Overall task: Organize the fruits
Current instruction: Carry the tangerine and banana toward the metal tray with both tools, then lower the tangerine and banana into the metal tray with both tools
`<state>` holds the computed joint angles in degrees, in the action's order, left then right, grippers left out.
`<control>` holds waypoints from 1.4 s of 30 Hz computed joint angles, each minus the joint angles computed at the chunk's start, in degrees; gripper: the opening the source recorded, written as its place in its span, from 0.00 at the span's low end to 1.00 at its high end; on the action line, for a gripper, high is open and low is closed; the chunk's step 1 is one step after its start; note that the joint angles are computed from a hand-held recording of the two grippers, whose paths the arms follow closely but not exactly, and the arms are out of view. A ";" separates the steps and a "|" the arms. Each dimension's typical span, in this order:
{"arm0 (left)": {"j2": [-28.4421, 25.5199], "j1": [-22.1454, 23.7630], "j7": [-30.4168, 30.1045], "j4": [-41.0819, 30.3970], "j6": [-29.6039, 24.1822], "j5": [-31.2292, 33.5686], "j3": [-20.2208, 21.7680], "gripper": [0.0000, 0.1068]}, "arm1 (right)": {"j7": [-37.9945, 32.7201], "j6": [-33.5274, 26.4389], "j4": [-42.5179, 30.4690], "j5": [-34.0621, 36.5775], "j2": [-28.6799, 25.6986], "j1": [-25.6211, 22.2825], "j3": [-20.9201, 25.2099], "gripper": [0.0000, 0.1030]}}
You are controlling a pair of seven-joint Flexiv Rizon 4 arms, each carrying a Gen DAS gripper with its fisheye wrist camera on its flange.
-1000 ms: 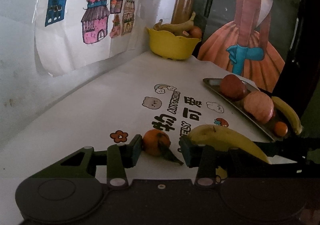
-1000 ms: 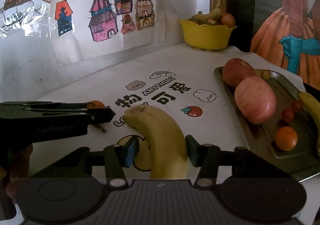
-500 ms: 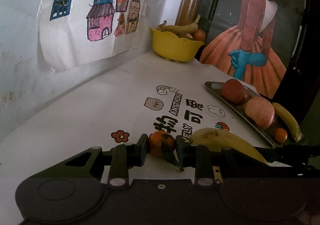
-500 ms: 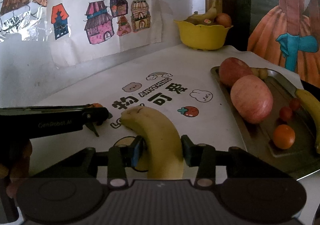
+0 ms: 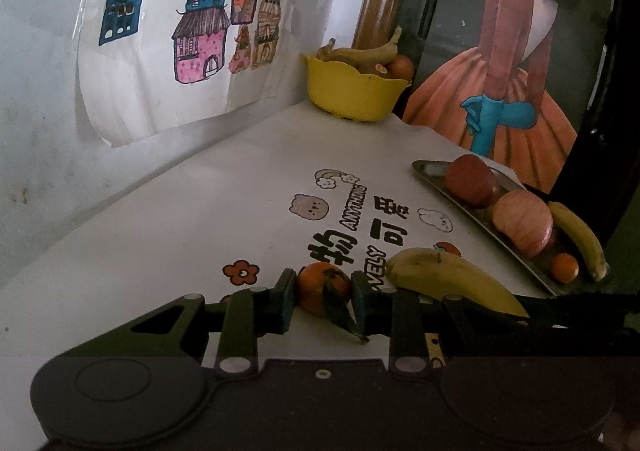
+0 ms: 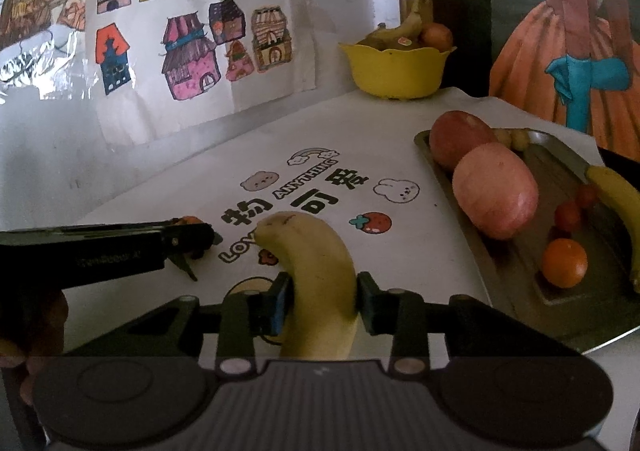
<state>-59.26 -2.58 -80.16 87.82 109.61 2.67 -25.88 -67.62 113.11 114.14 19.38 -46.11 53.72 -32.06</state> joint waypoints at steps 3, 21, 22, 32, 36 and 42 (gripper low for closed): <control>0.35 1.32 0.01 0.89 -0.91 0.68 -1.88 0.29 | 0.42 1.13 0.45 0.40 0.64 -0.93 1.51 0.37; 0.96 -0.05 -1.12 0.42 0.66 2.62 -3.89 0.29 | -2.45 16.95 4.79 7.81 5.60 -14.37 20.27 0.37; 0.74 -0.69 -1.00 -0.36 0.57 2.57 -3.80 0.29 | -2.84 18.10 5.12 8.41 5.93 -15.14 21.17 0.37; -7.62 -1.63 7.37 -11.23 -3.17 9.53 -15.22 0.29 | -7.95 25.81 5.42 17.41 8.20 -20.80 24.51 0.37; -12.86 -0.83 14.95 -14.06 -5.93 12.38 -23.37 0.29 | -9.87 26.48 4.28 21.16 8.51 -23.34 24.58 0.37; -16.97 -2.45 22.74 -16.26 -7.37 10.89 -26.84 0.29 | -9.54 26.51 2.51 21.94 7.29 -28.06 25.77 0.37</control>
<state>-76.23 -5.03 -57.42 71.56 102.24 13.57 -52.72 -77.16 139.62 116.65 41.32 -38.81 25.66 -6.29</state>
